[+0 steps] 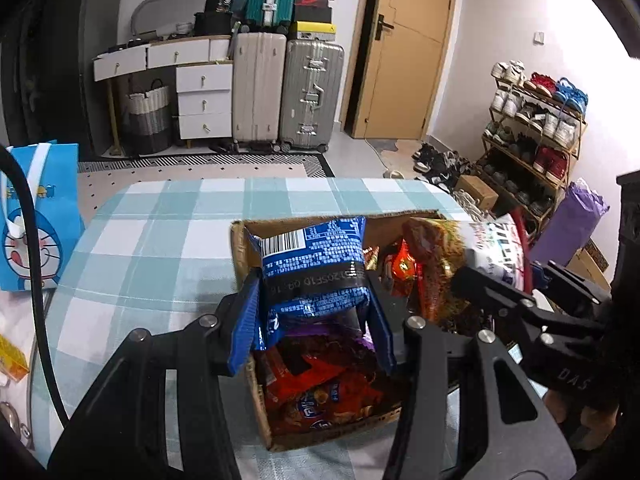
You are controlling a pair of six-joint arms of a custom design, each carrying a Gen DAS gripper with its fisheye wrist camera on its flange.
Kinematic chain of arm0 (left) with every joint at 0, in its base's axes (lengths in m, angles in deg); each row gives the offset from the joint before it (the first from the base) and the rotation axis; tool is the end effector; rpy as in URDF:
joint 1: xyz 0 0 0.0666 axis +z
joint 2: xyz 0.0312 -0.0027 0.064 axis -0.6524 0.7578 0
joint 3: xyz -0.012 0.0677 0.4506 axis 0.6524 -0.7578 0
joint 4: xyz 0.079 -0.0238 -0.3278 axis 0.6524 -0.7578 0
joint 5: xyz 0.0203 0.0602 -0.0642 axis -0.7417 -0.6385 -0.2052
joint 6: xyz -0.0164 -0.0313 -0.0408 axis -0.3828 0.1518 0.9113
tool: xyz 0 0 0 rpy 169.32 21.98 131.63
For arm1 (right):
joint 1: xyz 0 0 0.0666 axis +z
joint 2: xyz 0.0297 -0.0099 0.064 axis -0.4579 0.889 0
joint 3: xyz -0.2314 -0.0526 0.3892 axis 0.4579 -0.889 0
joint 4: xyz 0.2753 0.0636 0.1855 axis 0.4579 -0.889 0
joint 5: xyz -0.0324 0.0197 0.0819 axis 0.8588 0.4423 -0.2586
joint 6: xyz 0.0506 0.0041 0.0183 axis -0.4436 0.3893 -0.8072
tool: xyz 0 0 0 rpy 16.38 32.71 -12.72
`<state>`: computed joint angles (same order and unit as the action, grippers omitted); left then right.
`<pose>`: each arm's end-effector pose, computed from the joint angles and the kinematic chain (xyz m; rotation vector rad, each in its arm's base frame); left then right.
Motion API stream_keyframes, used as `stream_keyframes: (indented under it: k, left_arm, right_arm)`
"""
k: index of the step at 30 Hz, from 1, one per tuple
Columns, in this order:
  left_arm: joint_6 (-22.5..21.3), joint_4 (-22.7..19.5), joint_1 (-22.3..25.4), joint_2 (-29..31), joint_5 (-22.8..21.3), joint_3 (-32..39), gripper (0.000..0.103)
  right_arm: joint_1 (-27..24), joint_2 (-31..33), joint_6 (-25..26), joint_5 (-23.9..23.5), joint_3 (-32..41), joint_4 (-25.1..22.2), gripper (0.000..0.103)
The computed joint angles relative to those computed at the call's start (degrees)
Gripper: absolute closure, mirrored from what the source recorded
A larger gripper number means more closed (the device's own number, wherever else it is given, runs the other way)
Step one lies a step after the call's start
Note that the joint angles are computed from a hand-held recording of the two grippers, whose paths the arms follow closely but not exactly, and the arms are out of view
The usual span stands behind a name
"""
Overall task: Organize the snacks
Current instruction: 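Carry both bags over the box and lower them inside, then open both grippers and withdraw them from the box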
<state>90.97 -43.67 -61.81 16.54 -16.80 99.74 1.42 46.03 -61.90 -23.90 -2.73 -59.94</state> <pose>0.5586 -0.2190 0.4892 0.3367 2.2402 -0.3452 0.4883 0.2600 0.4218 -0.0384 2.1680 0.3310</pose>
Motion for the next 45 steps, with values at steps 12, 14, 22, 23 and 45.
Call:
stream_keyframes:
  k: [12, 14, 22, 23, 45]
  left_arm:
    - [-1.6, -0.2, -1.1, 3.4, 0.2, 1.1, 0.057]
    - [-1.6, -0.2, -1.1, 3.8, 0.8, 1.3, 0.057]
    - [-1.8, -0.1, -0.7, 4.3, 0.8, 1.7, 0.057]
    - [-1.9, -0.2, -0.6, 4.4, 0.9, 1.8, 0.057]
    - [-3.6, 0.8, -1.2, 2.0, 0.7, -0.9, 0.031]
  right_arm:
    - [-0.5, 2.0, 1.6, 0.2, 1.3, -0.1, 0.048]
    - [-0.7, 2.3, 1.8, 0.3, 1.3, -0.1, 0.048]
    - [-1.2, 3.8, 1.4, -1.5, 2.5, -1.4, 0.048]
    - [-1.3, 3.9, 1.5, -1.9, 2.7, -1.6, 0.048]
    - [-0.5, -2.0, 4.1, 1.0, -2.7, 0.2, 0.020]
